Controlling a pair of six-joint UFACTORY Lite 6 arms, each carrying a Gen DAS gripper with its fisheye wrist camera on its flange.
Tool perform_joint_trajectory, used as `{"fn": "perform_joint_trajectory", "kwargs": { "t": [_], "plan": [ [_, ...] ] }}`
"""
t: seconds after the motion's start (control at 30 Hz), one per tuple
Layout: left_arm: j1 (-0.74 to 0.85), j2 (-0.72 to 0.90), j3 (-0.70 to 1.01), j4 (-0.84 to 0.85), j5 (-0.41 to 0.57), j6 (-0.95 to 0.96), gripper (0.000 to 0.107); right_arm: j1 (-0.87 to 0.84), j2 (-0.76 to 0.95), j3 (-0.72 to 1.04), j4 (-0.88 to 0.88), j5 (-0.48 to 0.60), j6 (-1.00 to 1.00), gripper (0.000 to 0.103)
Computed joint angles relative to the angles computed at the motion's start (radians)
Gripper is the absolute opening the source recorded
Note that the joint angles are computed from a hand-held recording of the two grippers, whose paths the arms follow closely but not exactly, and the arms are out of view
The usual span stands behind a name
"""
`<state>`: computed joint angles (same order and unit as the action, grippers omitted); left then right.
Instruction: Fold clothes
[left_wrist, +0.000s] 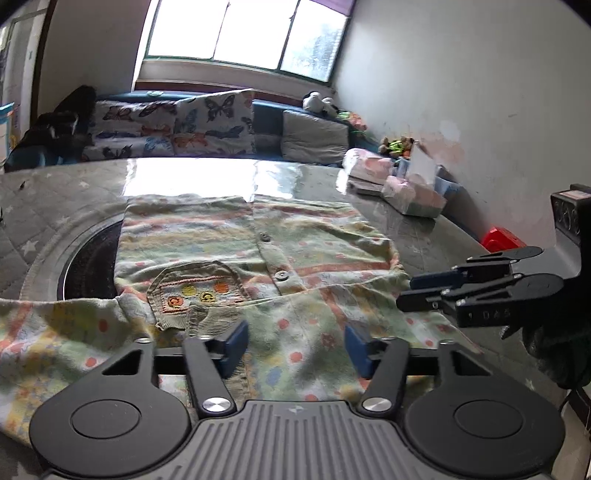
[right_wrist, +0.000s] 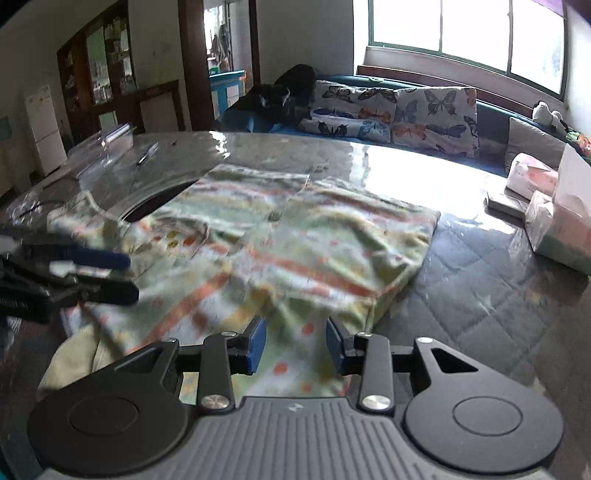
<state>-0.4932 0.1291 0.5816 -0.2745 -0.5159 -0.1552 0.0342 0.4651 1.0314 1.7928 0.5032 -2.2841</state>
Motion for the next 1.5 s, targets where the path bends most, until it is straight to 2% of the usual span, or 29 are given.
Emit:
{"fn": "perform_joint_trajectory", "kwargs": {
  "t": [0.03,0.1,0.23,0.37,0.47,0.53,0.63,0.7,0.77,0.83,0.97,1.07,1.2,1.33,1.5],
  "plan": [
    [0.005,0.019,0.014,-0.001,0.005,-0.003,0.041,0.01,0.03,0.032,0.002,-0.01,0.012,0.036],
    [0.012,0.053,0.038,-0.015,0.015,0.006,0.035,0.022,0.079,0.077,0.01,-0.034,0.023,0.036],
    [0.012,0.092,0.053,-0.046,0.011,0.043,0.032,0.035,0.062,0.049,0.074,-0.031,-0.043,0.037],
    [0.003,0.055,0.028,-0.08,0.011,0.07,0.032,0.066,-0.008,-0.009,0.096,-0.004,-0.076,0.037],
    [0.002,-0.005,-0.013,-0.137,0.008,0.104,0.034,0.121,-0.031,-0.023,0.101,0.012,-0.084,0.037],
    [0.012,-0.069,-0.063,-0.18,0.0,0.122,0.042,0.161,-0.031,-0.025,0.112,0.014,-0.094,0.035],
    [0.032,-0.166,-0.136,-0.277,-0.001,0.181,0.048,0.222,-0.013,-0.038,0.198,-0.007,-0.183,0.034],
    [0.065,-0.239,-0.196,-0.323,0.002,0.206,0.053,0.26,0.009,-0.04,0.257,-0.037,-0.247,0.029],
    [0.107,-0.31,-0.255,-0.37,0.009,0.245,0.057,0.271,0.008,-0.055,0.306,-0.032,-0.307,0.029],
    [0.154,-0.363,-0.295,-0.43,0.019,0.299,0.065,0.278,-0.001,-0.067,0.326,-0.03,-0.325,0.029],
    [0.258,-0.451,-0.367,-0.571,-0.002,0.418,0.066,0.279,0.003,-0.073,0.319,-0.031,-0.329,0.03],
    [0.344,-0.455,-0.38,-0.661,-0.04,0.473,0.066,0.275,0.0,-0.075,0.312,-0.028,-0.312,0.03],
    [0.468,-0.385,-0.351,-0.678,-0.084,0.476,0.064,0.274,-0.008,-0.078,0.31,-0.031,-0.309,0.03],
    [0.588,-0.323,-0.315,-0.609,-0.068,0.429,0.061,0.276,-0.011,-0.08,0.312,-0.033,-0.306,0.031],
    [0.668,-0.273,-0.282,-0.493,-0.029,0.36,0.048,0.277,-0.011,-0.081,0.317,-0.033,-0.311,0.031]
  ]
}}
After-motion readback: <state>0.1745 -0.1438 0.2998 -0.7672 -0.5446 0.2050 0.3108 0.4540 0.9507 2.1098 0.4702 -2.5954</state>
